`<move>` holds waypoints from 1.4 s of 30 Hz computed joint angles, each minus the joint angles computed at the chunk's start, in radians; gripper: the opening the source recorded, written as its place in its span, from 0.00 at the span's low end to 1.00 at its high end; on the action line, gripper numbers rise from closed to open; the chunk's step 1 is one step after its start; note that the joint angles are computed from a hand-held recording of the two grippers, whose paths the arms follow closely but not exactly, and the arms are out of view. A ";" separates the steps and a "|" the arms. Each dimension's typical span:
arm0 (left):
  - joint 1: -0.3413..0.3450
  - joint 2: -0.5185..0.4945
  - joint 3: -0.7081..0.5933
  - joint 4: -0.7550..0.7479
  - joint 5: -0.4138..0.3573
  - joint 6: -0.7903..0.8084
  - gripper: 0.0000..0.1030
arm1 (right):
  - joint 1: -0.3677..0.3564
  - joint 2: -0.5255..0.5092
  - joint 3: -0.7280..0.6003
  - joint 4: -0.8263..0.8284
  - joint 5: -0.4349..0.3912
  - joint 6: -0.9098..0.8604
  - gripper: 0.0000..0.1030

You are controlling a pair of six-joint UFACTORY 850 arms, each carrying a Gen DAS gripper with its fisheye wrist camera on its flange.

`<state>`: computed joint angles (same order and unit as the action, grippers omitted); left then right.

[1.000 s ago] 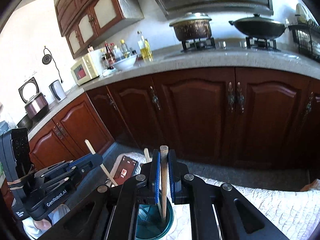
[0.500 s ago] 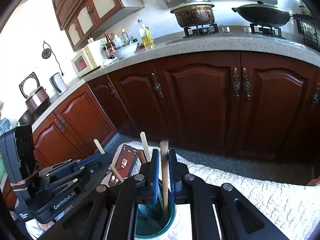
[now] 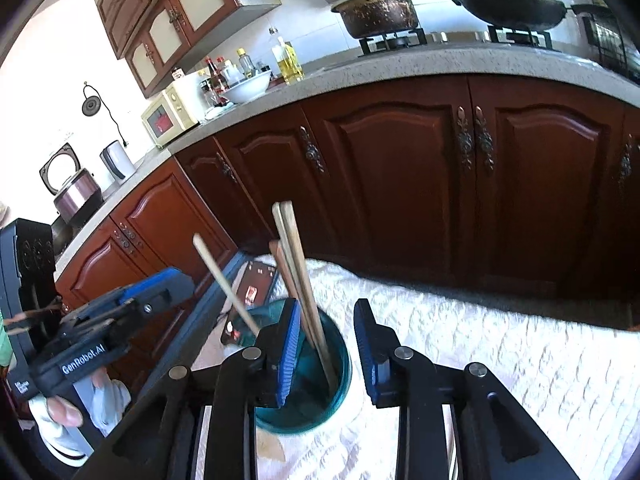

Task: Organize utensils
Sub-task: 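Move both open tools back to the chopsticks lying on the table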

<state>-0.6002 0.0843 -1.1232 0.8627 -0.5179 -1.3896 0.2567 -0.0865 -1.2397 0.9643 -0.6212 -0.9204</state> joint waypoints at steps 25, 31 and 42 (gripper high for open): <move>-0.151 0.002 0.142 -0.012 -0.127 -0.120 0.32 | 0.043 0.174 0.267 -0.182 0.140 0.118 0.33; -0.163 -0.016 0.143 -0.032 -0.114 -0.119 0.33 | 0.025 0.190 0.301 -0.230 0.143 0.165 0.34; -0.161 -0.053 0.155 -0.131 -0.038 -0.064 0.35 | -0.100 0.134 0.335 -0.428 0.162 0.371 0.36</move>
<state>-0.7609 0.0308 -0.9687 0.7319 -0.5564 -1.4531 0.1564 0.0474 -0.9045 0.5364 -0.4595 -0.5497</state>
